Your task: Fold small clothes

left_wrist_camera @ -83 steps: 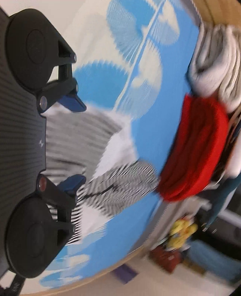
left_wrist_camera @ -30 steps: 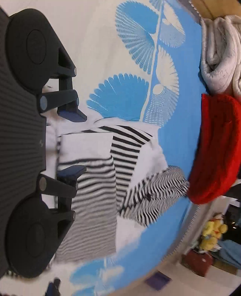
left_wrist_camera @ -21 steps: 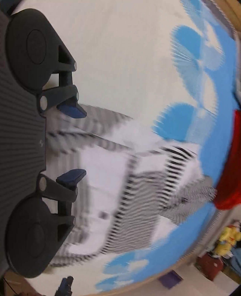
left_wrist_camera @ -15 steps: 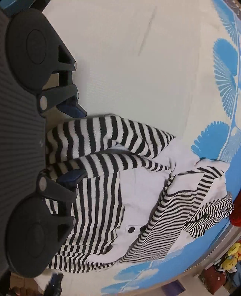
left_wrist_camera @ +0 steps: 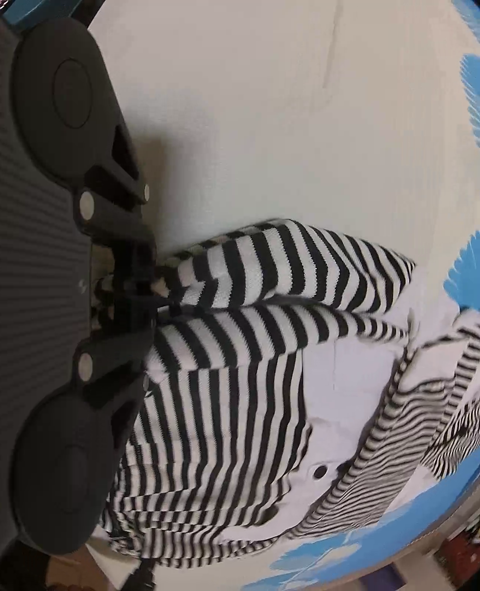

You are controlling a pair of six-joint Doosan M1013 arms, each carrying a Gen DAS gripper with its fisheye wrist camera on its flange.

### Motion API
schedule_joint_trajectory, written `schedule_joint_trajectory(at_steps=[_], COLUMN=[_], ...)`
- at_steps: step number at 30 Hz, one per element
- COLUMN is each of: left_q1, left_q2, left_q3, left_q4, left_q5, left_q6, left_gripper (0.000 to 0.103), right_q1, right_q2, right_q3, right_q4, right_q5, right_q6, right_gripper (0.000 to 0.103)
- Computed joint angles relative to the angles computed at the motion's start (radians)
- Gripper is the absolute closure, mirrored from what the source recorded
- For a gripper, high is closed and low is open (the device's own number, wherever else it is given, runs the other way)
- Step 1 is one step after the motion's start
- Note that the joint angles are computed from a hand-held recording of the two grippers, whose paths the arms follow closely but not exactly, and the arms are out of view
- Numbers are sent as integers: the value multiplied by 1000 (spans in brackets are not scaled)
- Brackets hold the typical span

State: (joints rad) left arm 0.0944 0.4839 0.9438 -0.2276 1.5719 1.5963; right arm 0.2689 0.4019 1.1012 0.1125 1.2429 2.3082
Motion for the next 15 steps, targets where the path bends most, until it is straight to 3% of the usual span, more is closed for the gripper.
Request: schedule_joint_trajectory(at_steps=[7,15], left_q1=[4,12], left_q2=[-31,-29], left_q3=[17,2], left_q4=[-26,-12], left_q5=[-18,34], left_q6=[68,151], left_gripper=[99,99], right_q1=[-36,-56], right_q2=[-87,-99], right_q3=[93,95], right_q4=[32,100], right_q5=[-94,18], right_q6=[38,-53], right_gripper=[101,101])
